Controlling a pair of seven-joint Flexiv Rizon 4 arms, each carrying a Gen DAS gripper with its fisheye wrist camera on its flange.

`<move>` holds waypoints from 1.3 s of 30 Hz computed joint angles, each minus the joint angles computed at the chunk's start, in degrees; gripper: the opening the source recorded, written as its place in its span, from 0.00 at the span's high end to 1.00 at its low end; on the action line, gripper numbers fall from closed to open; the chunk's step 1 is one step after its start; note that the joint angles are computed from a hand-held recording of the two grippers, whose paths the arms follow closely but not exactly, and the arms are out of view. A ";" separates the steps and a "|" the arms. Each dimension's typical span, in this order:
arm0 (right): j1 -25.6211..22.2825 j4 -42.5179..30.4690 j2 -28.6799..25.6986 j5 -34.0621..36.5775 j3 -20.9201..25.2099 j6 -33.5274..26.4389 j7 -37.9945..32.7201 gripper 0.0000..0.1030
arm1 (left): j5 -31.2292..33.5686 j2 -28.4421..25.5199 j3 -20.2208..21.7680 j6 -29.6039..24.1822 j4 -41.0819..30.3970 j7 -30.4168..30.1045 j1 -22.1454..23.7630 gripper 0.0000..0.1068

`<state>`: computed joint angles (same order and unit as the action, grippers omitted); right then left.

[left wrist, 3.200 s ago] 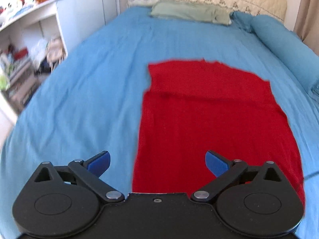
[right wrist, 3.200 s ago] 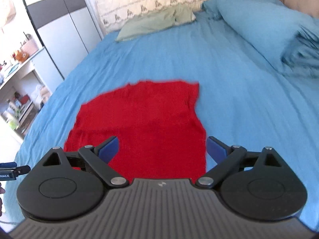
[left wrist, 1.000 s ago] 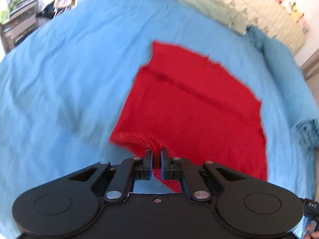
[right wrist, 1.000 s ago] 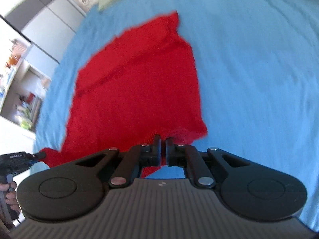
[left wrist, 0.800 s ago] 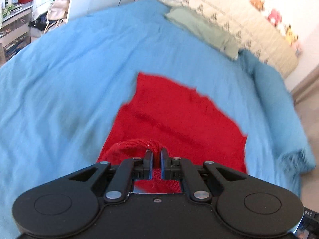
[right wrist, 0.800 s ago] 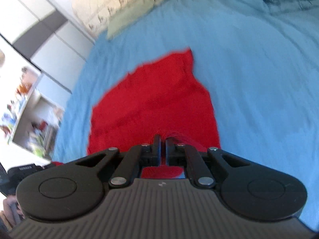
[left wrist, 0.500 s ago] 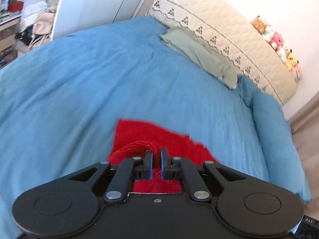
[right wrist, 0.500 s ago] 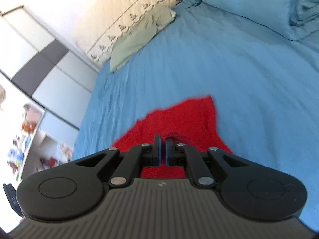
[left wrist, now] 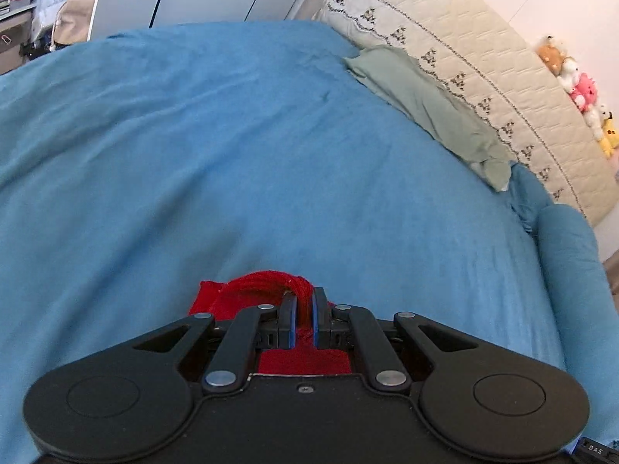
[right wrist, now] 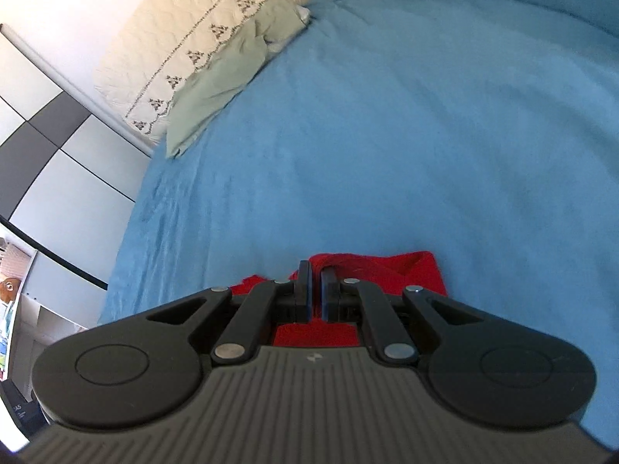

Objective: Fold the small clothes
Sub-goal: 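Grasp the hem with both grippers and lift it toward the collar, then lay the hem over the collar and open both grippers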

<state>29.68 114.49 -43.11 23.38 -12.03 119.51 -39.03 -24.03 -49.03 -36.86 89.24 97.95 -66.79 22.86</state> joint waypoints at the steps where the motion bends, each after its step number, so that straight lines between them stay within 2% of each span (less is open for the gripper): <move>1: -0.36 -0.60 -0.67 -0.15 0.08 -0.02 0.13 0.81 | 0.01 -0.20 0.70 -0.32 -0.69 -0.16 -0.68 0.93; 7: -1.71 -2.24 -2.85 -1.15 0.47 -0.25 0.15 0.81 | -0.92 -1.65 6.03 -3.19 -5.20 -0.40 -5.50 0.91; 9: -1.95 -2.64 -3.37 -1.84 0.47 -0.84 0.07 0.80 | -1.59 -1.99 5.54 -2.76 -5.12 0.48 -5.35 0.75; 11: -1.56 -2.53 -3.50 -2.46 0.05 -1.19 -0.42 0.75 | -1.07 -2.49 3.31 0.70 -3.96 2.26 -3.99 0.31; 12: -0.58 -1.53 -3.02 -2.11 -0.52 -0.87 -0.89 0.68 | -0.13 -2.40 2.89 2.57 -3.29 2.67 -3.67 0.25; 13: -0.41 -1.56 -3.06 -2.51 -0.82 -0.87 -1.42 0.46 | 1.33 -2.21 2.44 4.33 -2.57 3.17 -3.16 0.19; 15: 3.93 -0.96 -2.86 -0.67 -5.20 -1.91 -3.13 0.17 | 5.09 -1.07 1.96 6.59 -0.66 4.24 -1.92 0.17; 16: 6.45 -0.16 -2.72 0.23 -7.46 -1.52 -4.44 0.12 | 7.41 0.18 1.66 7.61 1.27 5.03 -0.98 0.16; 18: 12.72 2.21 -2.01 1.37 -12.70 -1.51 -9.03 0.09 | 12.38 2.41 1.22 10.32 5.56 6.50 0.64 0.09; 19: 15.97 3.34 -1.75 1.88 -15.13 -1.99 -11.33 0.04 | 15.04 3.75 1.58 11.74 8.01 7.23 1.05 0.04; 21: 22.02 5.51 -1.52 2.49 -18.81 -2.50 -15.37 0.02 | 20.93 5.55 1.65 12.79 12.01 9.71 2.17 0.04; 23: 25.18 6.60 -1.18 2.07 -19.48 -3.49 -17.94 0.02 | 24.65 7.14 3.81 10.96 14.22 12.36 0.98 0.04; 25: 28.30 6.82 -2.26 1.85 -20.55 -5.55 -19.08 0.02 | 25.61 7.73 7.51 10.96 15.31 13.76 -2.09 0.04; 27: 30.69 6.34 -4.18 1.11 -22.13 -8.86 -18.41 0.02 | 25.71 7.18 9.38 10.71 15.47 14.83 -3.69 0.04; 30: 36.94 5.74 -10.70 0.88 -28.81 -13.91 -14.32 0.02 | 24.74 5.99 14.01 11.07 14.10 14.39 -7.59 0.04; 31: 39.46 5.62 -13.98 1.24 -31.76 -15.90 -12.15 0.02 | 23.91 5.45 13.40 9.99 13.72 14.45 -7.06 0.04; 32: 40.39 5.52 -16.26 1.47 -32.98 -16.20 -10.33 0.02 | 22.55 4.63 10.92 8.99 13.77 15.13 -4.93 0.04; 33: 40.25 5.50 -17.77 1.89 -32.93 -14.96 -8.71 0.00 | 22.55 3.68 8.25 8.39 13.75 14.89 -2.35 0.04; 35: 40.13 5.64 -19.71 1.79 -33.16 -14.00 -6.18 0.00 | 22.10 2.63 5.77 7.88 13.66 15.59 0.16 0.04; 37: 39.71 5.54 -20.51 0.53 -33.34 -13.74 -4.55 0.00 | 22.03 2.82 6.03 7.45 13.44 16.42 -0.13 0.04; 39: 39.64 6.10 -20.26 -0.90 -33.68 -13.78 -3.24 0.00 | 20.78 4.93 8.89 7.00 13.66 15.67 -2.93 0.04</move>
<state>69.32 120.59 -63.37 22.48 -45.71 105.74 -42.27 -3.25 -44.10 -27.97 96.23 111.61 -51.12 19.94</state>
